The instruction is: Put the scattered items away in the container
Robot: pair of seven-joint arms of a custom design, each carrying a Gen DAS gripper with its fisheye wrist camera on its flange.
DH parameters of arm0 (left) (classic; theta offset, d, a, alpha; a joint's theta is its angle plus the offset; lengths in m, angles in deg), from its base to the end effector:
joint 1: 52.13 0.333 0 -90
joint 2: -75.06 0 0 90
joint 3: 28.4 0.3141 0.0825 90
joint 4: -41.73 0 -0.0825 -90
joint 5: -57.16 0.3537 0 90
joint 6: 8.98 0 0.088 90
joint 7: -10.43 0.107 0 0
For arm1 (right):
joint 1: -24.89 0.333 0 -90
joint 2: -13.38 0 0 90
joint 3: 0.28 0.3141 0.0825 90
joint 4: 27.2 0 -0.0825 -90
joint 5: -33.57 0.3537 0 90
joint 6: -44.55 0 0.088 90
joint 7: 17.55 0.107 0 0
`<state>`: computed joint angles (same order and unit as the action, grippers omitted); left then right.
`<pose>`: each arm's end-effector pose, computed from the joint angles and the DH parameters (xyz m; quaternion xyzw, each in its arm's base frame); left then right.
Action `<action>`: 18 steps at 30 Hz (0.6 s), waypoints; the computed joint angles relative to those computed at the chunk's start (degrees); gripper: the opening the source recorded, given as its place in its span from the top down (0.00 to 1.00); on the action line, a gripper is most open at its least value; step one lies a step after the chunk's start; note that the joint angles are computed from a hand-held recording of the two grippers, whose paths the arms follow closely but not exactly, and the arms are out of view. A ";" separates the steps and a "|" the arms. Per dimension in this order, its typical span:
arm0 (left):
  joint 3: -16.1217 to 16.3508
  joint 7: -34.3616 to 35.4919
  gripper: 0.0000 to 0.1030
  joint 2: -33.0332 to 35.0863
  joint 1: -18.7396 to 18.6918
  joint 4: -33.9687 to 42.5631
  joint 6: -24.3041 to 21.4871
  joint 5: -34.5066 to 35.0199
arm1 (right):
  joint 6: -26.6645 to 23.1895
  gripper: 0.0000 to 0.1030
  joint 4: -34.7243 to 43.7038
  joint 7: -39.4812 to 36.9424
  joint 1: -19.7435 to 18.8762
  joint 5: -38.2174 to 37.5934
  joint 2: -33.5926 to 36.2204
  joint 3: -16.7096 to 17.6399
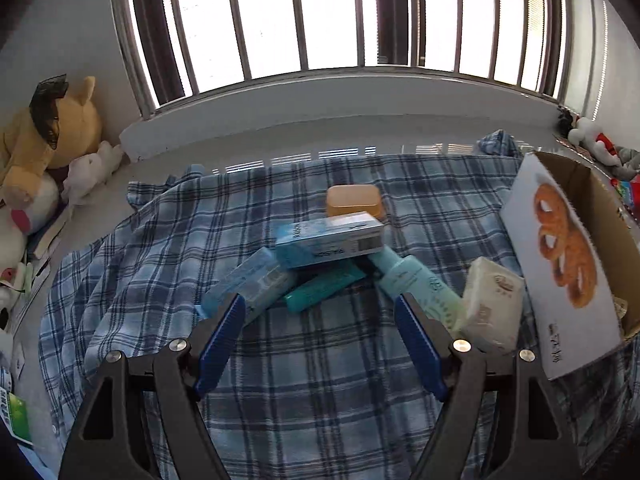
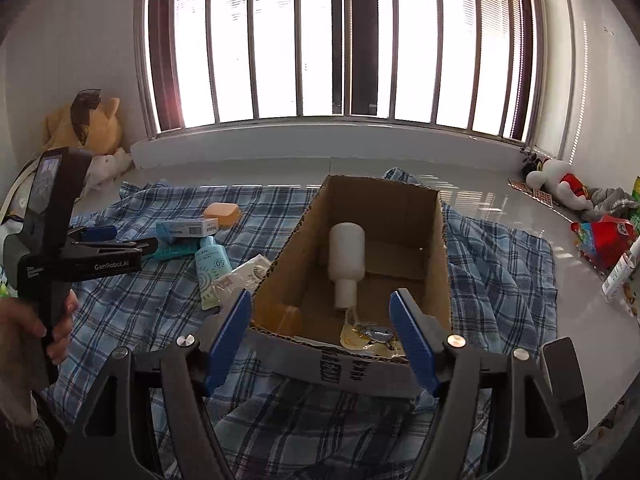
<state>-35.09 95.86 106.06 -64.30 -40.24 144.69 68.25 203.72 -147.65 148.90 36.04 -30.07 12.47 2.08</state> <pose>0.6918 -0.2209 0.4757 -0.5358 0.7675 -0.2669 0.2294 0.5253 0.1671 0.4981 -0.5760 0.6835 -0.3438 0.2878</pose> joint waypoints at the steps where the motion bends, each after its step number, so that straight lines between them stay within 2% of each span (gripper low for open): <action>1: -0.97 1.23 0.23 0.30 1.38 0.21 -0.78 -1.55 | 0.86 0.32 0.32 -0.97 0.14 0.05 0.46 0.10; 3: -1.80 2.81 0.23 0.49 3.08 -0.13 -1.25 -3.68 | 3.41 0.32 0.82 -2.93 0.49 0.45 1.38 0.09; 5: -0.19 1.74 0.23 0.79 2.45 -0.22 -1.02 -2.76 | 6.73 0.32 1.16 -5.84 0.91 2.37 2.38 -0.03; 10: 1.29 -0.50 0.23 2.53 2.46 0.91 0.24 -1.79 | 11.18 0.30 1.62 -20.05 3.00 16.22 4.27 0.53; 11: 1.89 -1.17 0.23 3.12 2.15 1.53 0.51 -1.21 | 9.81 0.26 2.87 -20.86 3.98 16.92 5.02 0.58; 14: 4.10 -3.70 0.23 4.98 1.05 3.26 2.21 1.49 | 1.44 0.24 9.47 -20.69 7.74 14.41 9.10 0.08; 15: 3.10 -2.73 0.23 6.05 1.92 4.65 1.70 0.88 | -1.93 0.24 12.12 -22.68 8.82 15.31 11.00 0.12; 18: -0.57 1.26 0.23 9.33 4.66 9.98 -3.55 -3.14 | -11.77 0.24 21.18 -27.40 13.01 14.26 17.95 -1.33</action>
